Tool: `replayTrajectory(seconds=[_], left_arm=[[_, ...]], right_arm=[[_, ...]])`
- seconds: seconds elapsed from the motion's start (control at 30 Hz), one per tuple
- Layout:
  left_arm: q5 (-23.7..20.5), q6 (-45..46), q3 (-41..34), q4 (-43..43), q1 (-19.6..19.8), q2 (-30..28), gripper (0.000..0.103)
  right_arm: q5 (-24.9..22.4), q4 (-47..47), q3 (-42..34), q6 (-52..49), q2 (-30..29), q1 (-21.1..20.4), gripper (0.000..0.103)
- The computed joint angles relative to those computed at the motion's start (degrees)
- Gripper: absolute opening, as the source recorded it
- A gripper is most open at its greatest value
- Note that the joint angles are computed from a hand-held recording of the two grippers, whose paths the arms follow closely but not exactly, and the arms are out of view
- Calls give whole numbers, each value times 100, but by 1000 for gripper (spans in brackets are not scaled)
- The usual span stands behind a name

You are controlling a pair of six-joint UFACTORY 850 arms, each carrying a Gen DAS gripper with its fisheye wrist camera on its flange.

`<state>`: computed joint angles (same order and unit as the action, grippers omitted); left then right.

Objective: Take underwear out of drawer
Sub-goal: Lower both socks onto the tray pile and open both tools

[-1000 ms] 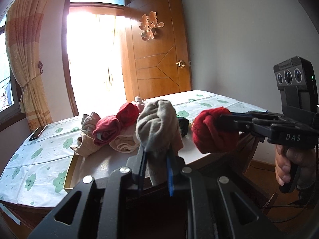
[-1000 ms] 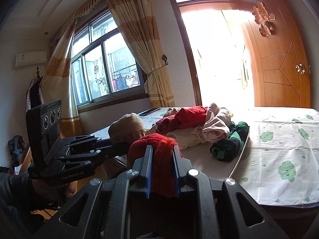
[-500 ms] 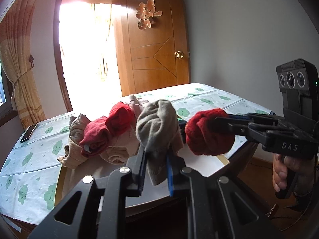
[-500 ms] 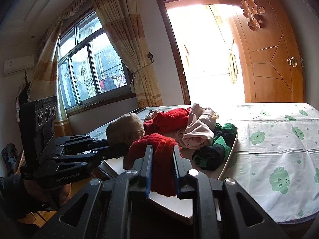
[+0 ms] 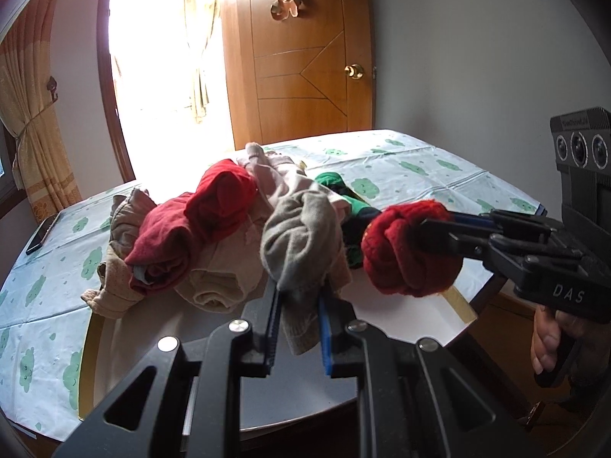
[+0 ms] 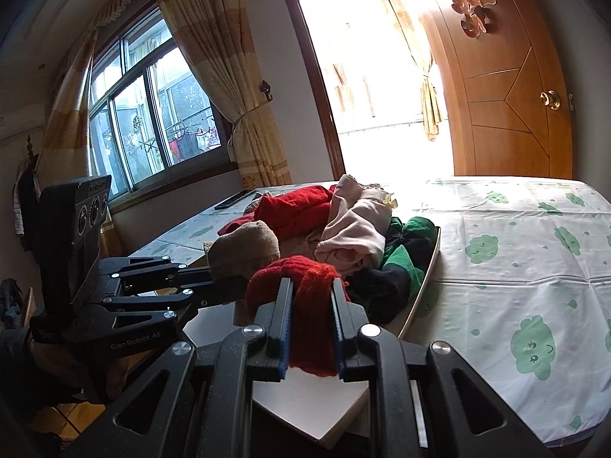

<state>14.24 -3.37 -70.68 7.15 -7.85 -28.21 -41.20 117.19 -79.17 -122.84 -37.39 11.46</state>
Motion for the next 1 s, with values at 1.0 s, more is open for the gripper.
replayTrajectory(seconds=[1.0], left_arm=[[-427, -326, -393, 234, -3, -406, 16]], right_arm=[[599, -410, -470, 523, -406, 128, 19]])
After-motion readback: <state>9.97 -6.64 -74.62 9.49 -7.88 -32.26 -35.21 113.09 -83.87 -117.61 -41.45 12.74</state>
